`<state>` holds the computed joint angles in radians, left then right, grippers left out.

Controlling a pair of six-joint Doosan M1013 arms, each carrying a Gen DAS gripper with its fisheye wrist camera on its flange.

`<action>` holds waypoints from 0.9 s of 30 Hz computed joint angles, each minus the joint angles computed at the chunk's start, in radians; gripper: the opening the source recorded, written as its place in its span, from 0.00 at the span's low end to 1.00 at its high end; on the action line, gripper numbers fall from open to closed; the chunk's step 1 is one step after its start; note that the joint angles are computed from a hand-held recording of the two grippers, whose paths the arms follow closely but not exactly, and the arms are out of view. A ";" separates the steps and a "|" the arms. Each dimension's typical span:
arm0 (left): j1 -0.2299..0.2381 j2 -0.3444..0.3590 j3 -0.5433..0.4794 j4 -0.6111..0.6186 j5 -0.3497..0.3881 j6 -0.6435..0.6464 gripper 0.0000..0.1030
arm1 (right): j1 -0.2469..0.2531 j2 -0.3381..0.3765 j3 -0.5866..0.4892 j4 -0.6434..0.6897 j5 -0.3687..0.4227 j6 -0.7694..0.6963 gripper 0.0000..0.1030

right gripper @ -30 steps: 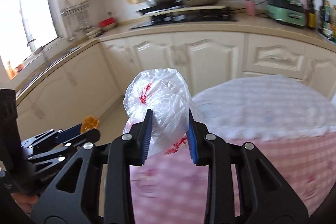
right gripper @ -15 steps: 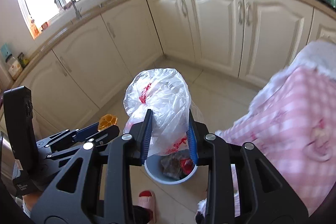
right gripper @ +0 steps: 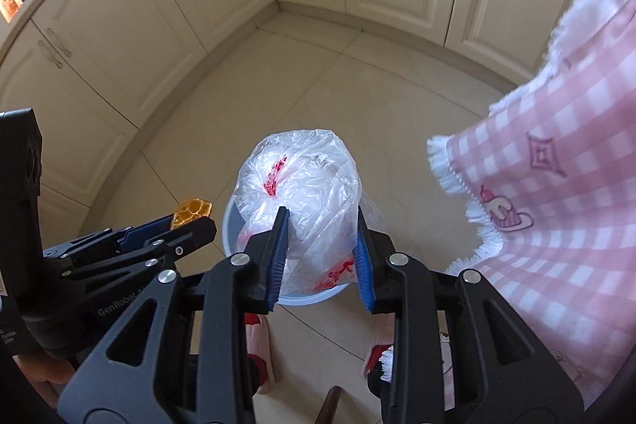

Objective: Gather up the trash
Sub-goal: 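Carry both items over the blue bin and open both tools to drop them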

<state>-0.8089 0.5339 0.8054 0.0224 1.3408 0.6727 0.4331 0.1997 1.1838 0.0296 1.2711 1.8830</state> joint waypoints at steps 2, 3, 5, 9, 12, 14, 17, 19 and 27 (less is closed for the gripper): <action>0.006 0.003 0.015 -0.020 -0.017 -0.001 0.38 | -0.001 0.007 0.013 0.001 0.002 0.009 0.29; 0.009 0.004 0.025 -0.034 -0.030 -0.004 0.39 | -0.002 0.009 0.020 0.002 0.003 0.012 0.29; 0.017 0.010 0.030 -0.061 -0.036 -0.007 0.46 | -0.004 0.009 0.036 -0.002 0.000 0.019 0.29; 0.023 0.009 0.045 -0.073 -0.057 -0.004 0.51 | -0.010 0.018 0.057 0.008 -0.002 0.039 0.29; 0.022 0.009 0.047 -0.059 -0.043 -0.015 0.56 | -0.009 0.025 0.062 0.017 -0.001 0.046 0.29; 0.026 0.012 0.042 -0.063 -0.028 -0.021 0.57 | -0.008 0.030 0.058 0.020 0.004 0.045 0.30; 0.030 0.005 0.052 -0.052 -0.015 -0.033 0.58 | -0.005 0.034 0.058 0.026 0.005 0.047 0.30; 0.031 0.002 0.056 -0.051 -0.012 -0.039 0.58 | -0.005 0.033 0.061 0.031 0.007 0.044 0.30; 0.037 -0.003 0.066 -0.057 -0.012 -0.050 0.58 | -0.019 0.059 0.043 0.070 0.021 0.049 0.33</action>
<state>-0.7716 0.5310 0.8714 -0.0346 1.3291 0.6226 0.4140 0.2585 1.2265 0.0991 1.2920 1.9322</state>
